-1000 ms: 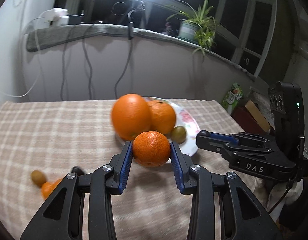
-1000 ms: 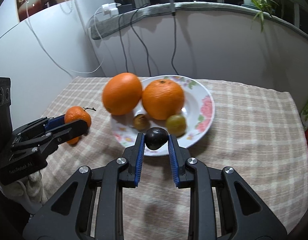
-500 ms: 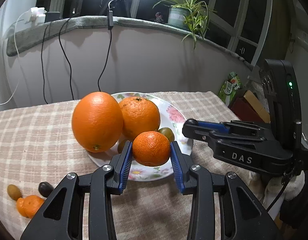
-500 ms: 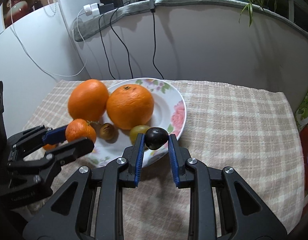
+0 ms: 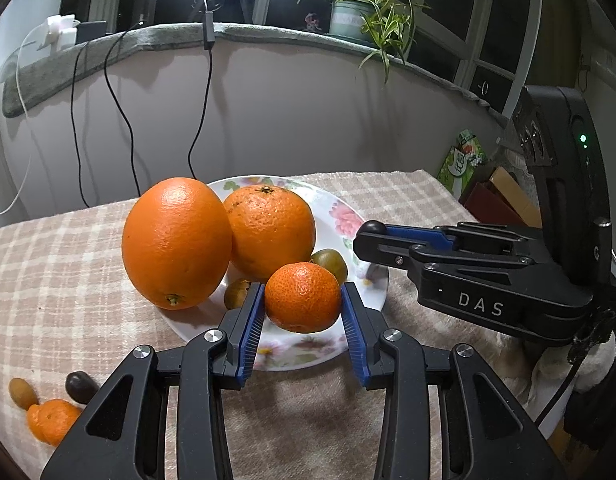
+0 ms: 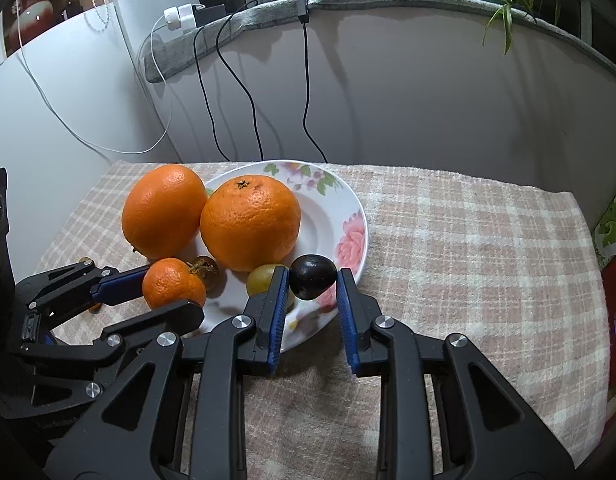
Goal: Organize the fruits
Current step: 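Carry both fruits over the plate and open both tools to release them, then withdraw both open tools from the plate toward the loose fruits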
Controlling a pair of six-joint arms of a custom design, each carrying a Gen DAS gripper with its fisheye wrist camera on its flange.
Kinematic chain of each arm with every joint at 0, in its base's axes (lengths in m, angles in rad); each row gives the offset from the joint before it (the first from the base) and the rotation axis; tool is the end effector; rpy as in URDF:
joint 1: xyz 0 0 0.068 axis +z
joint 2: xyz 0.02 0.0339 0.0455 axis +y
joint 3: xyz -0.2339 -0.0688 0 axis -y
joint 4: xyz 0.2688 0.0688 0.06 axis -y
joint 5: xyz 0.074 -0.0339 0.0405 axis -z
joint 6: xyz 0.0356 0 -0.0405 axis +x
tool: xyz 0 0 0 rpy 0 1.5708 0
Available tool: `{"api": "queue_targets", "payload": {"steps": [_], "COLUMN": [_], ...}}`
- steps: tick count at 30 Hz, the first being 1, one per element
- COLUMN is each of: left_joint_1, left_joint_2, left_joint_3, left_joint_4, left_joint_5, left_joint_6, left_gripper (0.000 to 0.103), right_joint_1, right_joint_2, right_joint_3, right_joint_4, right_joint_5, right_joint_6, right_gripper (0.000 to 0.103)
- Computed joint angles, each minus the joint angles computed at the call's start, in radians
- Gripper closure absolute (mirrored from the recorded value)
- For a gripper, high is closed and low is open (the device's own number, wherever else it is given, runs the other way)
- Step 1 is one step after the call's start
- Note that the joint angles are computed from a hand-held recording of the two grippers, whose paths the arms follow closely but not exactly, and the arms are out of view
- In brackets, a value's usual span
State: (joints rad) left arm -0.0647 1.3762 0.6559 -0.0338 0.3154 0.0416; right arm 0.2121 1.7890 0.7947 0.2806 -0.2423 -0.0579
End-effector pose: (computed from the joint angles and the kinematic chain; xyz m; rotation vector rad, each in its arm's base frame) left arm 0.2937 -0.0301 0.1369 0.2806 2.2915 -0.3777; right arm 0.3399 0.0819 0.0781 -0.4327 2.2433 0.3572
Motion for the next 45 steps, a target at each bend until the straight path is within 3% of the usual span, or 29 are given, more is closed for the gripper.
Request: {"api": "queue_targets", "payload": {"steps": [3,4,5,6,10,13,20,23,28,30,33,45], "left_joint_1": [0.002,0.003,0.003,0.003,0.008,0.012,0.028,0.041,0.079,0.1,0.136,0.401], "left_joint_2": [0.002,-0.001,-0.009,-0.016,-0.032,-0.044,-0.083,-0.114,-0.191,-0.217,-0.255,-0.38], "left_joint_3": [0.001,0.0,-0.007,-0.013,-0.019,-0.028,-0.05,-0.067,-0.108,-0.121,-0.142,-0.199], "left_joint_4": [-0.002,-0.002,0.002,0.005,0.001,-0.002,-0.013,-0.022,-0.046,-0.062,-0.077,-0.166], "left_joint_5": [0.003,0.004,0.001,-0.001,-0.001,0.001,0.01,0.018,0.036,0.045,0.057,0.148], "left_joint_6": [-0.001,-0.002,-0.006,-0.008,-0.005,-0.006,-0.001,0.002,0.014,0.027,0.038,0.152], "left_gripper": [0.062,0.052,0.048,0.048,0.048,0.048,0.048,0.048,0.048,0.048,0.04,0.04], "right_joint_1": [0.003,0.004,0.005,0.005,0.007,0.008,0.014,0.021,0.044,0.057,0.076,0.191], "right_joint_2": [-0.002,-0.004,-0.008,-0.011,-0.03,-0.043,-0.092,-0.12,-0.161,-0.179,-0.205,-0.264], "right_joint_3": [-0.002,-0.004,-0.009,-0.012,-0.026,-0.038,-0.071,-0.091,-0.121,-0.137,-0.155,-0.197], "right_joint_4": [-0.001,0.0,0.006,0.01,0.018,0.027,0.028,0.031,0.026,0.032,0.034,0.047], "right_joint_5": [0.007,0.013,0.014,0.015,0.024,0.034,0.04,0.042,0.055,0.066,0.075,0.078], "right_joint_6": [-0.002,-0.002,0.0,0.002,0.003,0.004,0.016,0.024,0.033,0.037,0.048,0.047], "right_gripper": [0.077,0.074,0.064,0.054,0.049,0.037,0.035,0.028,0.025,0.018,0.017,0.017]}}
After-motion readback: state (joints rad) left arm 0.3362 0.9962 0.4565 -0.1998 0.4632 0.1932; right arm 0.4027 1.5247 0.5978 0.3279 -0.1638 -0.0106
